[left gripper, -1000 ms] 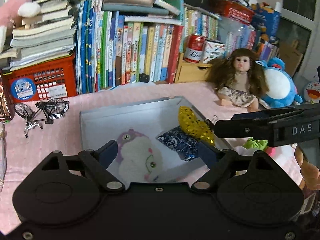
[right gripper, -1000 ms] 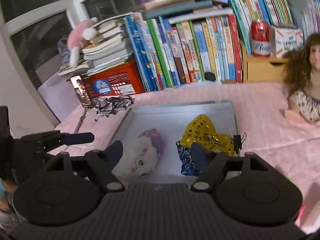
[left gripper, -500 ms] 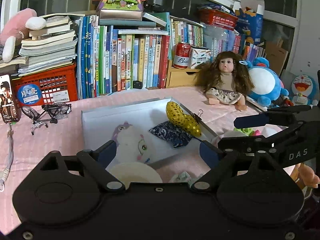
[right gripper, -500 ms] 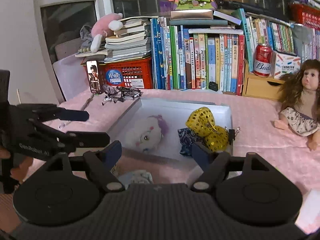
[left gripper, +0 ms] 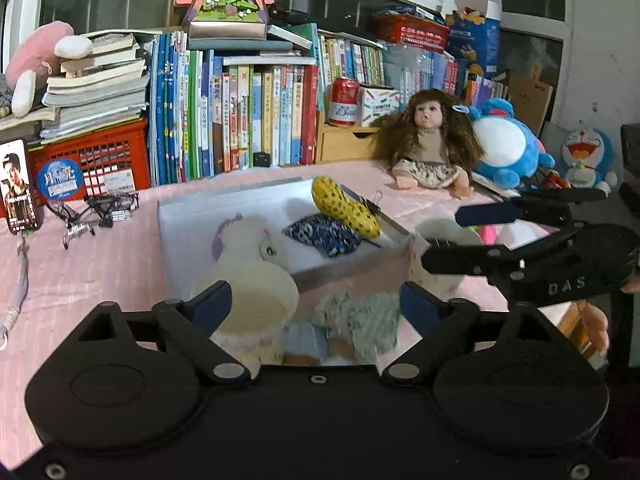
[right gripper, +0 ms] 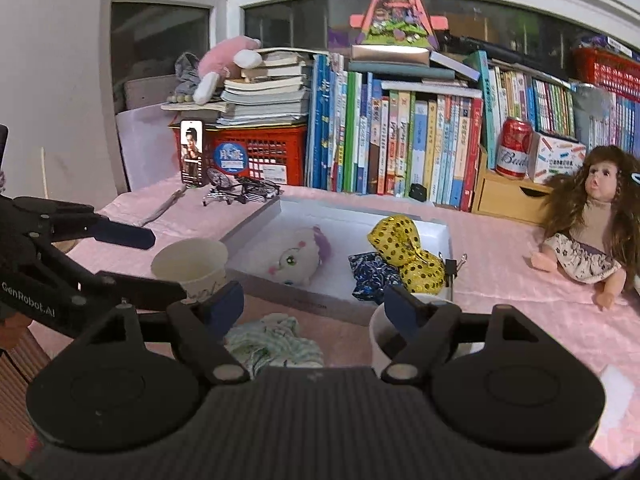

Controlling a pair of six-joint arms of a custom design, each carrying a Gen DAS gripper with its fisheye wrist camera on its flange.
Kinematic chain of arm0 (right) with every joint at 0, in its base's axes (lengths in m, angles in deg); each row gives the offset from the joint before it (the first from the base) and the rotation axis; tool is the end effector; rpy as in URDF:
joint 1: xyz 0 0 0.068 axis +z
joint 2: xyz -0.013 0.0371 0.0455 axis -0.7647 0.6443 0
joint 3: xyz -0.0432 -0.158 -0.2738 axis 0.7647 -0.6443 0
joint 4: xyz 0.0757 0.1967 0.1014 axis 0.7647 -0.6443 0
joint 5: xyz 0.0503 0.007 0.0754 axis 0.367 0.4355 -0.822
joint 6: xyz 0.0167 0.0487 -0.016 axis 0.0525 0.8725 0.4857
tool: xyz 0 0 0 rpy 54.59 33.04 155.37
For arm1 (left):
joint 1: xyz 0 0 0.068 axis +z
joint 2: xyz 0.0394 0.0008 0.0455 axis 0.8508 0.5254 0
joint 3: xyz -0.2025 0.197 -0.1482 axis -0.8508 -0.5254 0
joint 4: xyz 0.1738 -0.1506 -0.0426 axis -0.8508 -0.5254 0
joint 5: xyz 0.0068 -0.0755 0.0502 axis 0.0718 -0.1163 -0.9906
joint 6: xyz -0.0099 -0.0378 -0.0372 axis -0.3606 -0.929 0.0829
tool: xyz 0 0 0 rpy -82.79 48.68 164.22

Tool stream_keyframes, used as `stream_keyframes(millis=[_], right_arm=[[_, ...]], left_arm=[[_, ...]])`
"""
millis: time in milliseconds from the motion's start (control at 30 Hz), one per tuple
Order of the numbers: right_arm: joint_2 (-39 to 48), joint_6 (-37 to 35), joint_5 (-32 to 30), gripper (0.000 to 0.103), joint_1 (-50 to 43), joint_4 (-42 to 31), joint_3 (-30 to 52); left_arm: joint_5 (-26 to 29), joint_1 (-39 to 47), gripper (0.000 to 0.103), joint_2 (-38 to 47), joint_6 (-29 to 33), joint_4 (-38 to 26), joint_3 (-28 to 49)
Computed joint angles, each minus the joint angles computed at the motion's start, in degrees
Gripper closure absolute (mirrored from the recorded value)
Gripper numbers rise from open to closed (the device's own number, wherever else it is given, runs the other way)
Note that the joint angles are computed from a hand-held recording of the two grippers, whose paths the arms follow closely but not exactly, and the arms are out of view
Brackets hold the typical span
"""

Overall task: Organize soft objects
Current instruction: 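Release the white plush and gold bow into the tray and withdraw both grippers, then move the left gripper to the crumpled light blue paper while the right gripper approaches the green plaid cloth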

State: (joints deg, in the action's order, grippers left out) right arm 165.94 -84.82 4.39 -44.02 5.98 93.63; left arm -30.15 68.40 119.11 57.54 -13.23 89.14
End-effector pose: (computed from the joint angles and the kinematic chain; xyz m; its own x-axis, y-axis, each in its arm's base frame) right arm 0.3413 0.0513 0.2008 -0.3955 -0.2500 -0.8838 -0.5854 0.8101 0.0329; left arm 0.2779 0.0357 0.2165 -0.5348 0.0707 -0.8420 0.2437 0.9671 -0.0736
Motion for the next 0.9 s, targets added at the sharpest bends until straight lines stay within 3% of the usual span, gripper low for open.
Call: stream_keyframes(millis=[67,167,333,733,833,900], right_arm=[[-0.2,-0.3,-0.3,0.022,0.2,2.5,-2.0],[0.0,-0.3,-1.4,0.028,0.4,5.2,-4.1],[1.6,-0.7,-1.1,0.035,1.7,3.2,-3.8],[6.6,0.4,1.4,0.034,5.3,0.0,0.4],[7.7,0.4,3.2,0.034,6.4,-1.0,1.7],[8.2,0.6,4.6,0.040,6.9,-1.8,2.2]], left_arm=[[0.8,0.4,0.040,-1.0,0.7,-0.2,-2.1],[1.6,0.6,0.046,-2.0,1.5,0.8,-5.2],[-0.7,-1.5,0.050,-0.3,2.0,5.5,-9.6],[-8.4,-7.4,0.058,11.6,-2.7,21.3,-13.4],[-9.7,-8.8,0.062,13.2,-3.1,22.9,-13.2],[-10.0,-9.3,0.066,13.9,-3.2,22.9,-12.8]])
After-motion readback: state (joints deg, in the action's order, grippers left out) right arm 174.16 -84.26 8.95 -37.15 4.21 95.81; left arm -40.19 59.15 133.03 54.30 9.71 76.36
